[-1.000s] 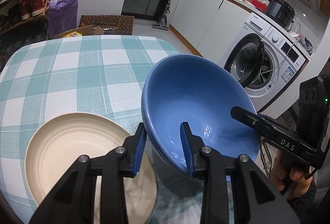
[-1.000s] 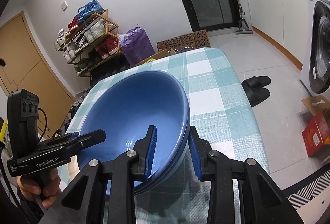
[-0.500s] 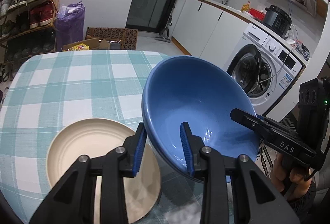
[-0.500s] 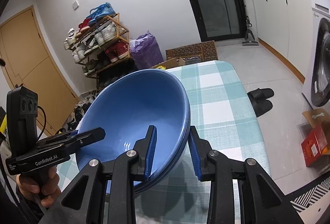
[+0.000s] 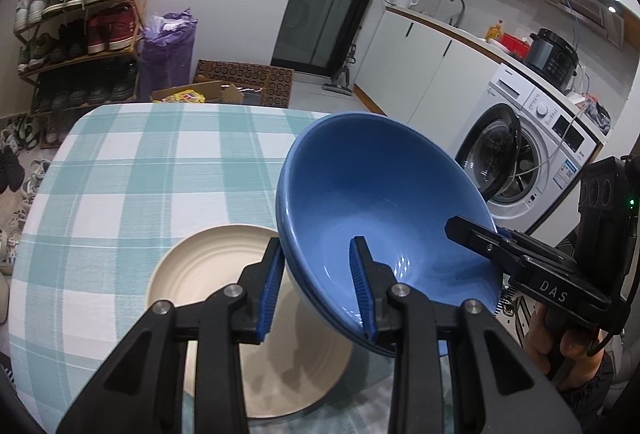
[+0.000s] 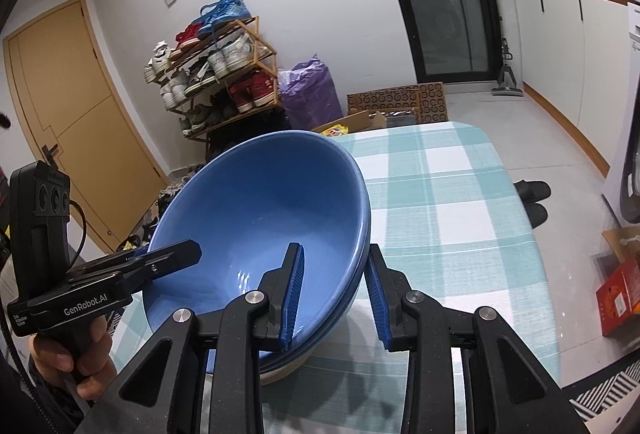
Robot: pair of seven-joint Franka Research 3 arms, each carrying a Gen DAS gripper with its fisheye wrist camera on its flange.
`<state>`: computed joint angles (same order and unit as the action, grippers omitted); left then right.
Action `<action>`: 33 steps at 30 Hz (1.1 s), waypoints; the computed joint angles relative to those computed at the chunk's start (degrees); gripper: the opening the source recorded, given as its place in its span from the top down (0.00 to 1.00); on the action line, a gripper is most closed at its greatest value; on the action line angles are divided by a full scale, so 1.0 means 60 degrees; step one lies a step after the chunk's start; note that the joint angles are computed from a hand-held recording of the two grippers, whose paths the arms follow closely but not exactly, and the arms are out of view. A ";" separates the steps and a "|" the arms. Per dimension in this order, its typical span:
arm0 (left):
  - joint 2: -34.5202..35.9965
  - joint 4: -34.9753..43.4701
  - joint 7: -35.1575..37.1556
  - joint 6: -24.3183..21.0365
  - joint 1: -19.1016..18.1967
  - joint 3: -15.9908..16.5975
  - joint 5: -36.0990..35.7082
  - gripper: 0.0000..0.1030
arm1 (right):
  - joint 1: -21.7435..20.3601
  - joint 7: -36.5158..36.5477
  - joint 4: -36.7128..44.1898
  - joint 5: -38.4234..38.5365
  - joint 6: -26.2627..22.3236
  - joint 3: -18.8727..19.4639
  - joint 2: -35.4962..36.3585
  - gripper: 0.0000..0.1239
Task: Organize plates and bowls
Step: 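Lift the bowl stack with both grippers and carry it over the cream plates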
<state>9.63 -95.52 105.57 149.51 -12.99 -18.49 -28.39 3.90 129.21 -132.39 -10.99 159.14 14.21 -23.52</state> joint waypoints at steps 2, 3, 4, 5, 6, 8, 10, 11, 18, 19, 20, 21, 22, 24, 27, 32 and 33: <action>-0.0047 -0.0070 -0.0021 0.0027 0.0035 0.0039 0.0025 0.69 | 0.0056 -0.0048 0.0152 0.0006 0.0015 0.0013 0.0199 0.74; -0.0076 -0.0116 -0.0041 0.0047 0.0056 0.0068 0.0047 0.69 | 0.0098 -0.0085 0.0219 0.0017 0.0059 -0.0009 0.0316 0.74; -0.0113 -0.0175 -0.0036 0.0068 0.0079 0.0084 0.0036 0.69 | 0.0136 -0.0095 0.0270 0.0018 0.0068 -0.0016 0.0391 0.74; -0.0138 -0.0219 -0.0066 0.0087 0.0094 0.0112 0.0060 0.69 | 0.0174 -0.0109 0.0339 0.0016 0.0081 -0.0026 0.0488 0.74; -0.0162 -0.0267 -0.0077 0.0105 0.0109 0.0133 0.0075 0.69 | 0.0226 -0.0138 0.0418 0.0018 0.0114 -0.0044 0.0616 0.74; -0.0198 -0.0345 -0.0131 0.0143 0.0136 0.0179 0.0120 0.69 | 0.0316 -0.0154 0.0523 0.0008 0.0151 -0.0082 0.0791 0.74; -0.0225 -0.0427 -0.0198 0.0158 0.0169 0.0224 0.0167 0.69 | 0.0422 -0.0171 0.0657 -0.0002 0.0193 -0.0121 0.1006 0.74; -0.0234 -0.0467 -0.0215 0.0169 0.0189 0.0241 0.0174 0.69 | 0.0476 -0.0179 0.0712 -0.0010 0.0205 -0.0147 0.1096 0.74; -0.0208 -0.0651 -0.0416 0.0224 0.0296 0.0343 0.0383 0.69 | 0.0882 -0.0247 0.0993 -0.0014 0.0297 -0.0350 0.1686 0.74; -0.0190 -0.0670 -0.0448 0.0230 0.0315 0.0351 0.0409 0.69 | 0.0930 -0.0245 0.1027 -0.0028 0.0299 -0.0377 0.1759 0.74; -0.0175 -0.0686 -0.0479 0.0235 0.0332 0.0353 0.0431 0.69 | 0.0984 -0.0254 0.1081 -0.0032 0.0294 -0.0406 0.1850 0.74; -0.0149 -0.0690 -0.0487 0.0234 0.0354 0.0353 0.0440 0.69 | 0.1031 -0.0261 0.1129 -0.0033 0.0316 -0.0448 0.1943 0.74; -0.0118 -0.0693 -0.0496 0.0237 0.0375 0.0351 0.0450 0.69 | 0.1079 -0.0263 0.1159 -0.0033 0.0324 -0.0487 0.2012 0.74; -0.0070 -0.0698 -0.0531 0.0237 0.0404 0.0348 0.0512 0.69 | 0.1176 -0.0246 0.1171 -0.0035 0.0330 -0.0545 0.2099 0.74; 0.0036 -0.0636 -0.0634 0.0220 0.0447 0.0339 0.0608 0.69 | 0.1308 -0.0300 0.1262 0.0009 0.0323 -0.0649 0.2272 0.74; 0.0104 -0.0651 -0.0734 0.0265 0.0518 0.0316 0.0758 0.69 | 0.1476 -0.0396 0.1393 0.0061 0.0337 -0.0801 0.2498 0.74; 0.0125 -0.0642 -0.0746 0.0262 0.0531 0.0311 0.0780 0.69 | 0.1504 -0.0411 0.1416 0.0071 0.0321 -0.0823 0.2528 0.74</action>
<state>10.38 -99.38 101.10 151.08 -9.81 -16.62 -23.71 12.92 126.74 -123.89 -10.56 161.06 9.27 -8.35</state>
